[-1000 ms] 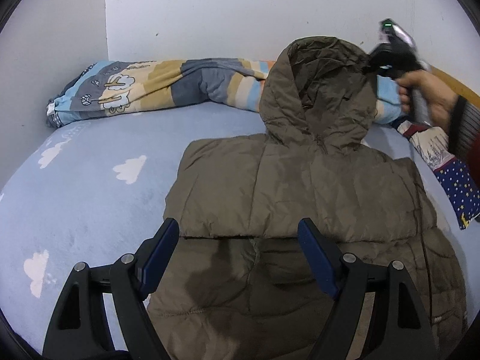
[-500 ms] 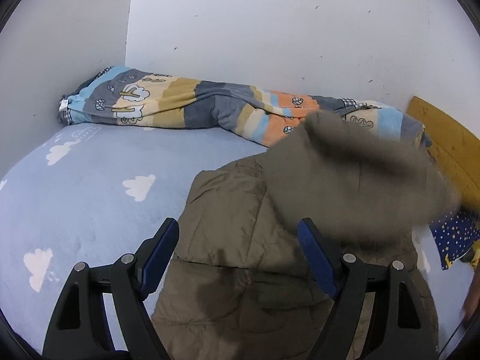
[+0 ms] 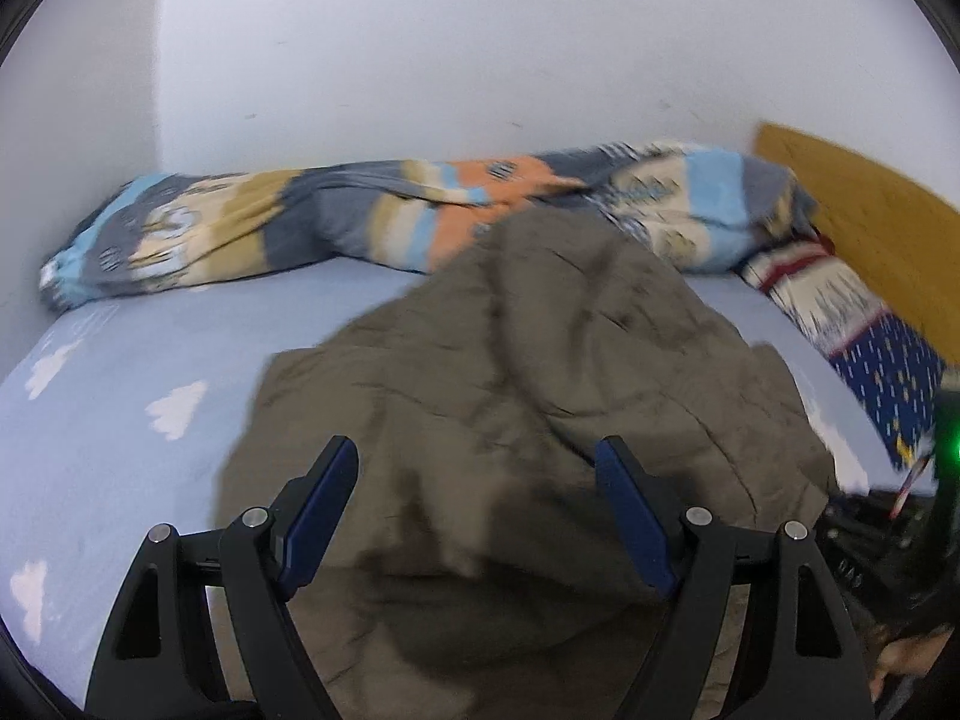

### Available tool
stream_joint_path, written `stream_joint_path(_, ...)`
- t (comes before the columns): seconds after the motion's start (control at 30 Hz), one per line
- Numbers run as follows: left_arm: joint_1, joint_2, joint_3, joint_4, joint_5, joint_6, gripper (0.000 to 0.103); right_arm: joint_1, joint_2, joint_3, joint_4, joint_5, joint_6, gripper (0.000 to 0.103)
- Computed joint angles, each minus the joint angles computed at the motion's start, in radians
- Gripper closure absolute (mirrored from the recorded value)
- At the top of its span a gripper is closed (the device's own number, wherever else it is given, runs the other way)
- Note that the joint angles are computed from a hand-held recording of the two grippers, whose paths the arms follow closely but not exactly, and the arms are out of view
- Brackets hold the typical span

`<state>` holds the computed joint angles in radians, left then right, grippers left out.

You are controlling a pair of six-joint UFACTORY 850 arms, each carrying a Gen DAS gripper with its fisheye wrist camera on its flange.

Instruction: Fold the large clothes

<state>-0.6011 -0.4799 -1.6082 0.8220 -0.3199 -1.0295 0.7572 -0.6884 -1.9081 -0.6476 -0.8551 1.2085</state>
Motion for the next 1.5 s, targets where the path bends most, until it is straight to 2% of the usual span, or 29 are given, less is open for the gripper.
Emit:
stream_joint_path(0.03,-0.008,-0.025,-0.025,-0.026,-0.022,0.057,0.023,-0.001,0.005,0.009,0.005,0.008,0.000,0.094)
stream_joint_path(0.13,-0.022,-0.159,-0.169,-0.156,-0.256,0.259,0.022,-0.007,0.009,0.012,0.027,0.019,-0.022,0.094)
stream_joint_path(0.17,-0.016,-0.173,-0.184,-0.208,-0.278,0.295,0.022,-0.008,0.009,0.010,0.036,0.018,-0.039,0.093)
stream_joint_path(0.2,-0.005,-0.169,-0.171,-0.238,-0.259,0.289,0.022,-0.013,-0.001,-0.009,0.054,0.010,-0.075,0.091)
stream_joint_path(0.23,0.000,-0.164,-0.162,-0.246,-0.246,0.285,0.022,-0.017,-0.008,-0.023,0.073,-0.002,-0.112,0.078)
stream_joint_path(0.27,0.001,-0.164,-0.167,-0.255,-0.252,0.299,0.022,-0.020,-0.019,-0.045,0.101,-0.029,-0.154,0.059)
stream_joint_path(0.33,-0.001,-0.162,-0.171,-0.245,-0.260,0.304,0.022,-0.022,-0.032,-0.089,0.168,-0.093,-0.267,0.046)
stream_joint_path(0.43,0.001,-0.156,-0.156,-0.233,-0.248,0.289,0.022,-0.018,0.006,-0.072,0.169,-0.112,-0.297,0.046)
stream_joint_path(0.5,-0.001,-0.155,-0.153,-0.222,-0.249,0.272,0.022,-0.014,0.054,-0.028,0.114,-0.068,-0.248,0.046)
stream_joint_path(0.53,-0.003,-0.154,-0.150,-0.212,-0.249,0.260,0.022,-0.013,0.078,0.001,0.067,-0.031,-0.189,0.046)
stream_joint_path(0.6,-0.004,-0.152,-0.146,-0.195,-0.250,0.240,0.022,-0.017,0.144,0.101,-0.083,0.127,0.012,0.046)
stream_joint_path(0.67,-0.007,-0.146,-0.136,-0.182,-0.248,0.226,0.022,-0.032,0.162,0.151,-0.167,0.249,0.141,0.046)
stream_joint_path(0.73,-0.007,-0.143,-0.132,-0.185,-0.245,0.231,0.022,-0.042,0.136,0.146,-0.174,0.274,0.180,0.046)
stream_joint_path(0.8,-0.004,-0.136,-0.125,-0.202,-0.239,0.247,0.022,-0.060,0.090,0.119,-0.067,0.285,0.086,0.046)
stream_joint_path(0.9,0.000,-0.114,-0.109,-0.184,-0.223,0.213,0.022,-0.080,0.012,0.044,0.162,0.207,-0.141,0.046)
stream_joint_path(0.93,-0.005,-0.100,-0.094,-0.111,-0.213,0.144,0.022,-0.086,0.007,0.051,0.206,0.211,-0.158,0.046)
stream_joint_path(1.0,-0.019,-0.070,-0.064,0.060,-0.190,0.001,0.022,-0.102,0.028,0.095,0.279,0.274,-0.140,0.045)
stream_joint_path(1.1,-0.037,-0.023,-0.009,0.338,-0.129,-0.238,0.022,-0.111,0.030,0.092,0.321,0.275,-0.175,0.045)
stream_joint_path(1.17,-0.041,-0.014,0.002,0.369,-0.084,-0.252,0.022,-0.109,0.026,0.082,0.317,0.255,-0.177,0.045)
stream_joint_path(1.23,-0.043,-0.031,-0.013,0.266,-0.073,-0.141,0.022,-0.103,0.011,0.053,0.305,0.221,-0.180,0.045)
stream_joint_path(1.27,-0.045,-0.052,-0.038,0.187,-0.108,-0.050,0.022,-0.099,0.009,0.050,0.306,0.218,-0.184,0.045)
stream_joint_path(1.33,-0.049,-0.126,-0.128,0.029,-0.258,0.136,0.022,-0.093,0.008,0.039,0.312,0.195,-0.199,0.044)
stream_joint_path(1.37,-0.040,-0.159,-0.162,-0.056,-0.305,0.211,0.022,-0.093,0.005,0.029,0.325,0.176,-0.215,0.043)
stream_joint_path(1.4,-0.028,-0.163,-0.168,-0.126,-0.311,0.246,0.022,-0.092,-0.002,0.009,0.338,0.147,-0.234,0.042)
stream_joint_path(1.43,-0.012,-0.151,-0.152,-0.182,-0.274,0.248,0.022,-0.092,-0.008,-0.013,0.352,0.116,-0.256,0.041)
stream_joint_path(1.5,-0.005,-0.149,-0.159,-0.229,-0.279,0.280,0.022,-0.087,-0.009,-0.043,0.341,0.072,-0.262,0.040)
